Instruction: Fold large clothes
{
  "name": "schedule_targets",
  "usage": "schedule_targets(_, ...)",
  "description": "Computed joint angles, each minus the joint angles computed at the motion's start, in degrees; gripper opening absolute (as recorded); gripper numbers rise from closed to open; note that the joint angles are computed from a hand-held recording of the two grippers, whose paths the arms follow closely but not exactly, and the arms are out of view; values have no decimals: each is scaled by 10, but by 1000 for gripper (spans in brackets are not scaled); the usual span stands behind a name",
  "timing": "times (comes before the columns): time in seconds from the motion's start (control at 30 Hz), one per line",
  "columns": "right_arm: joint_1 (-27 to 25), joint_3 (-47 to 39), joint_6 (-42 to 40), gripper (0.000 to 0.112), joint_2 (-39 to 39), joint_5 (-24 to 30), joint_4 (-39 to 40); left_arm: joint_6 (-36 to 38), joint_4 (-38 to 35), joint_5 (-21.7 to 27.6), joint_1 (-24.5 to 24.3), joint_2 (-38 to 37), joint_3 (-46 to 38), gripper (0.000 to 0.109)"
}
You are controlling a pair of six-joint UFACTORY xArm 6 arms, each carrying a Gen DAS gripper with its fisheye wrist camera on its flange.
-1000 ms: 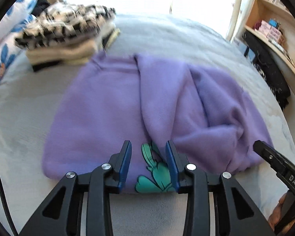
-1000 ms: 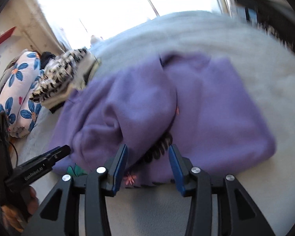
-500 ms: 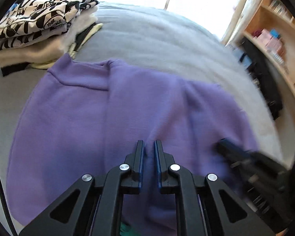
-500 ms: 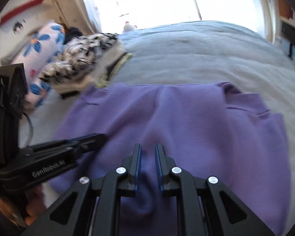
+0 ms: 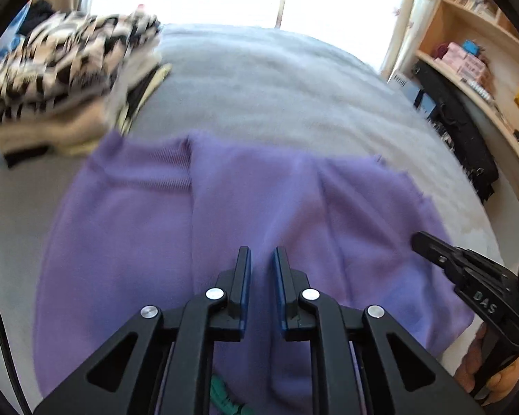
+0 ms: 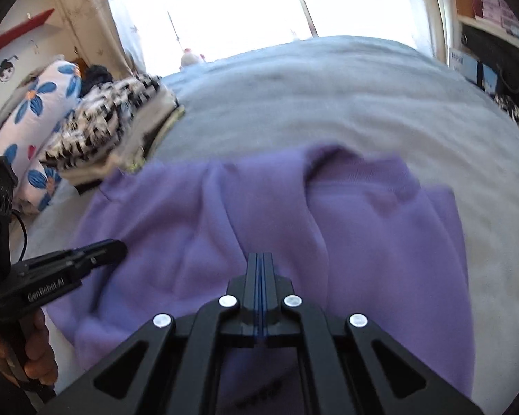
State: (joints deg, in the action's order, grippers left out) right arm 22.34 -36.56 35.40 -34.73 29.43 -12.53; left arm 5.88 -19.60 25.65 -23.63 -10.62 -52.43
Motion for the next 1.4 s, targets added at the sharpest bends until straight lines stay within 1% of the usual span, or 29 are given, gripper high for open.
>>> schedule_targets(0.03, -2, -17, 3, 0, 19, -8, -3, -10, 14, -6, -1, 10, -12, 16)
schedule_targets(0.1, -9, -52, -5, 2, 66, -28, 9, -35, 42, -9, 0, 45, -48, 17)
schedule_targets(0.13, -12, -68, -5, 2, 87, -33, 11, -38, 46, -2, 2, 59, -64, 17)
schedule_targets(0.17, -16, -88, -11, 2, 113, -36, 19, -44, 51, 13, 5, 91, -97, 17)
schedule_targets(0.23, -28, -116, -29, 2, 153, -29, 39, -77, 90, 34, 12, 137, -140, 17)
schedule_targets(0.27, -34, -129, -37, 2, 171, -18, 43, -83, 100, 45, 15, 155, -158, 17)
schedule_targets(0.3, -40, -135, -39, 1, 181, -9, 38, -76, 94, 50, 19, 168, -168, 17)
schedule_targets(0.4, -56, -133, -10, 0, 185, 15, -26, -47, 60, 52, 28, 178, -177, 17)
schedule_targets(0.43, -62, -128, -9, 0, 180, 19, -34, -32, 44, 50, 30, 177, -174, 17)
schedule_targets(0.5, -74, -106, -45, 0, 161, 6, 7, -18, 32, 46, 32, 173, -169, 17)
schedule_targets(0.57, -78, -97, -59, 0, 146, 5, 29, -19, 37, 43, 31, 169, -165, 17)
schedule_targets(0.67, -74, -94, -39, 3, 128, 19, 7, -42, 65, 54, 27, 164, -166, 18)
schedule_targets(0.77, -70, -88, -39, 3, 105, 32, 7, -51, 70, 66, 25, 145, -159, 27)
schedule_targets(0.83, -62, -86, -29, 3, 88, 45, -6, -62, 83, 68, 25, 125, -146, 38)
schedule_targets(0.93, -43, -85, -24, 3, 56, 74, -9, -86, 106, 62, 26, 83, -115, 51)
schedule_targets(1.0, -32, -82, -25, 3, 32, 86, 3, -100, 119, 71, 29, 55, -101, 52)
schedule_targets(1.13, 3, -87, -4, 3, -10, 125, -6, -120, 140, 102, 33, -1, -75, 52)
schedule_targets(1.23, 44, -98, 28, 3, -41, 168, -42, -123, 153, 116, 33, -47, -48, 52)
schedule_targets(1.4, 103, -110, 67, 3, -86, 228, -75, -122, 163, 157, 35, -140, 1, 52)
